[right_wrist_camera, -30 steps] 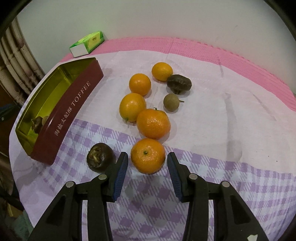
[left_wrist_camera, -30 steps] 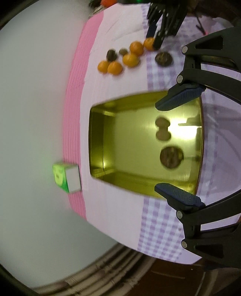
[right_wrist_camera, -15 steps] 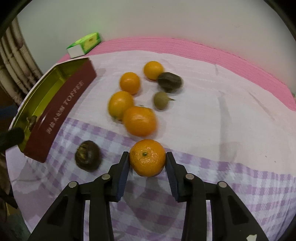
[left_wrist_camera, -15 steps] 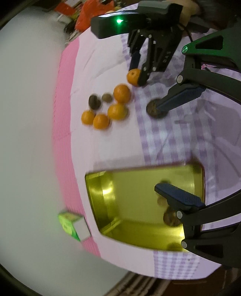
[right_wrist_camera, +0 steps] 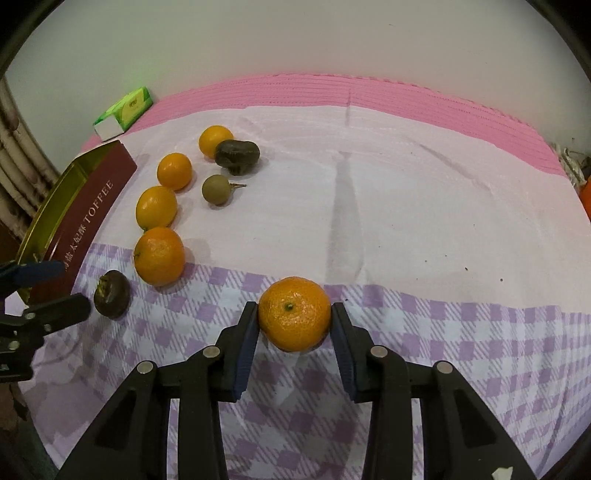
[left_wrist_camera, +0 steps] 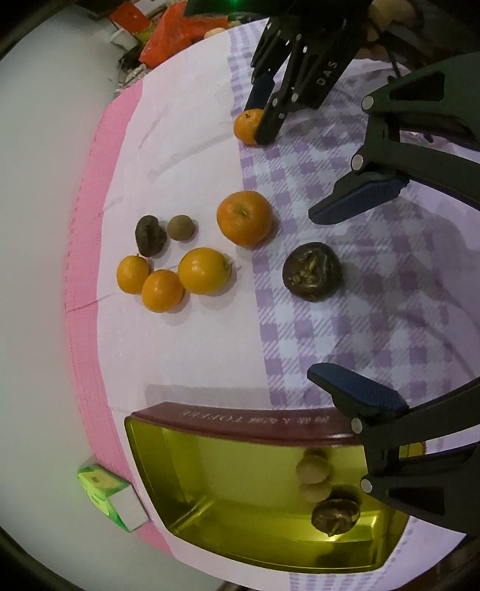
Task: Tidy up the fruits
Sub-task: 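Grasp the second dark brown fruit with the left gripper while the right gripper grasps a mandarin, then carry the dark brown fruit into the tin tray and open the left gripper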
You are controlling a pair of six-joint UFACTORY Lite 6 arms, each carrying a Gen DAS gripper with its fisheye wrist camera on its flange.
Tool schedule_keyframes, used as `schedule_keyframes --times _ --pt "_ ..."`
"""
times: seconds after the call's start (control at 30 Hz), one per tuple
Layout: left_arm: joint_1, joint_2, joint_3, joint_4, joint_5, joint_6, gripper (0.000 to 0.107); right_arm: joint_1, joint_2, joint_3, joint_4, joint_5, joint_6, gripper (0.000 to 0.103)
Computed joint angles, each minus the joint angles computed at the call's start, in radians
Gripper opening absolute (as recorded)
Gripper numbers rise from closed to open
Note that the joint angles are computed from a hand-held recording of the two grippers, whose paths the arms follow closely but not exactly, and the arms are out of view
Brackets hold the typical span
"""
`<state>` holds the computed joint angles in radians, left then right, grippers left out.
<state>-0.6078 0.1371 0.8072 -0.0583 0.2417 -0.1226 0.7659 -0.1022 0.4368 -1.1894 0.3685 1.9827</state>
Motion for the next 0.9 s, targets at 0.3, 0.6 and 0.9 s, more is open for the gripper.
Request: schedule_keyframes --times 0.3,0.6,0.9 --pt "-0.025 0.114 0.071 -0.006 -0.005 0.004 0.060 -0.007 -0.010 -0.019 -0.051 -0.024 0.061 0.036" --pt "-0.024 0.164 0.098 -0.071 -0.006 0.070 0.045 -0.001 -0.001 -0.012 -0.053 -0.020 0.069 0.036" --pt "-0.051 0.157 0.087 0.036 -0.016 -0.034 0.041 0.003 -0.007 -0.012 -0.029 -0.011 0.042 0.036"
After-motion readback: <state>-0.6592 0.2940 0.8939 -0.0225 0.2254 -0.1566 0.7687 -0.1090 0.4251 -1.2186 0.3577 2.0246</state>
